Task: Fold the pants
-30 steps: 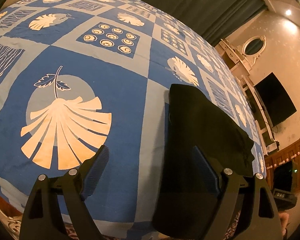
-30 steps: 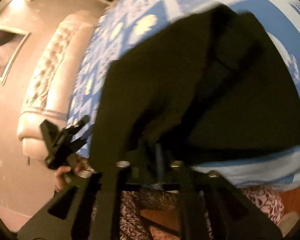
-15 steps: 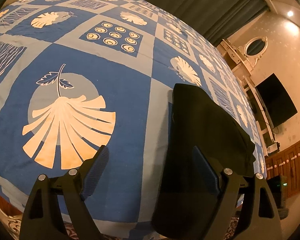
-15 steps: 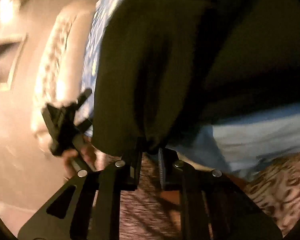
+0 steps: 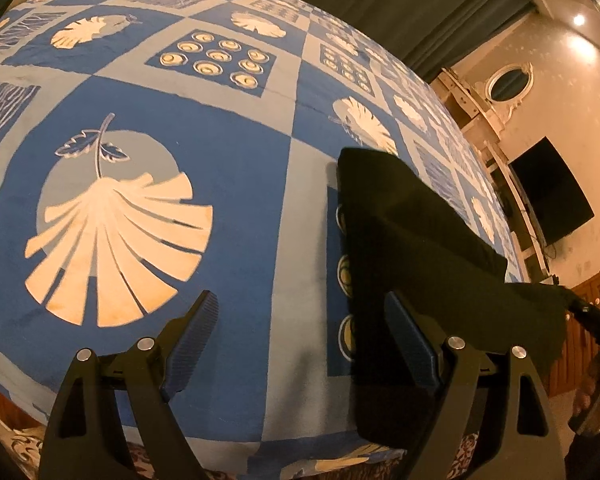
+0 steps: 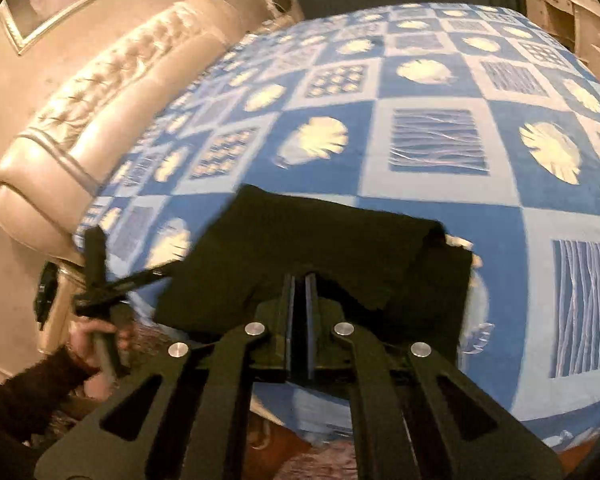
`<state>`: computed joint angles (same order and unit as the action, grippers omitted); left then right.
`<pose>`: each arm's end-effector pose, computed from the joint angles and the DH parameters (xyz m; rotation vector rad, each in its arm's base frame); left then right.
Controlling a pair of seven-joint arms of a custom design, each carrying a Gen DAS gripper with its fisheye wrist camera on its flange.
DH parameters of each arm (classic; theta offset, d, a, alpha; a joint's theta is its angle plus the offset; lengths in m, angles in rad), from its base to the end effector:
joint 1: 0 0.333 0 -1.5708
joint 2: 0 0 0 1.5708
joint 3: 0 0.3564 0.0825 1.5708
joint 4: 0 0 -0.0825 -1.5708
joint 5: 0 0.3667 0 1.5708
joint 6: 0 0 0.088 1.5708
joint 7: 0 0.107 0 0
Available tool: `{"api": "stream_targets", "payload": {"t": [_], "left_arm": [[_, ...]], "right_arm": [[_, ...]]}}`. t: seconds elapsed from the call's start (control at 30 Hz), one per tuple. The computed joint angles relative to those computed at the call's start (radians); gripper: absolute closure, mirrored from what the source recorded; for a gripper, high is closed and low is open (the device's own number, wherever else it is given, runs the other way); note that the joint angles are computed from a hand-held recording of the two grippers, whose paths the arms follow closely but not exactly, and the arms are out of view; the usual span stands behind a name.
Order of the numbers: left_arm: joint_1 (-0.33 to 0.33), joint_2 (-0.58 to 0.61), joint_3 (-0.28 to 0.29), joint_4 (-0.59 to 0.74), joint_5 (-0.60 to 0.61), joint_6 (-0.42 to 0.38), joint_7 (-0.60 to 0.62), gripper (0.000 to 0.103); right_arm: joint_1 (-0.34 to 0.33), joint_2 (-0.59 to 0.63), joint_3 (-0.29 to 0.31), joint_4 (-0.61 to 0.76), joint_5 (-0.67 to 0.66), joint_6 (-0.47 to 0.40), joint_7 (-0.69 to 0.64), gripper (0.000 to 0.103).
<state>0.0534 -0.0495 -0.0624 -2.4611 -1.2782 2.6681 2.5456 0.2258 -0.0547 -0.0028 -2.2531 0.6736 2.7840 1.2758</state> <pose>0.4676 0.0240 0.3797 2.2002 -1.9468 1.1045 0.5278 0.0909 0.4963 -1.6961 1.7804 -0.1648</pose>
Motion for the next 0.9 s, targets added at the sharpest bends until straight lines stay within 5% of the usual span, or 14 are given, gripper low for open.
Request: {"api": "stream_targets", "payload": {"t": [0.13,0.37,0.63,0.73,0.9], "left_arm": [[-0.007,0.015,-0.008,-0.002,0.020,0.003,-0.011,0.019],[-0.006,0.013,-0.006,-0.008,-0.002,0.008,0.004,0.019],[-0.012,0.007,-0.010,-0.019,-0.015,0.022,0.026,0.019],[-0.016,0.009,-0.013,-0.020,-0.024,0.033,0.025,0.019],[-0.023,-0.017,-0.015,-0.035,-0.082,0.060,0.037,0.019]], "right_arm": [[-0.049,0.091,-0.015,0.086,0.030,-0.125,0.030,0.099],[-0.035,0.128,0.074,0.349,-0.103,-0.098,-0.087,0.100],[-0.088,0.073,0.003,0.088,-0.196,-0.060,0.096,0.102],[-0.128,0.081,-0.018,-0.014,-0.065,-0.081,0.089,0.102],[-0.164,0.084,-0.012,-0.061,0.405,-0.134,-0.186,0.099]]}}
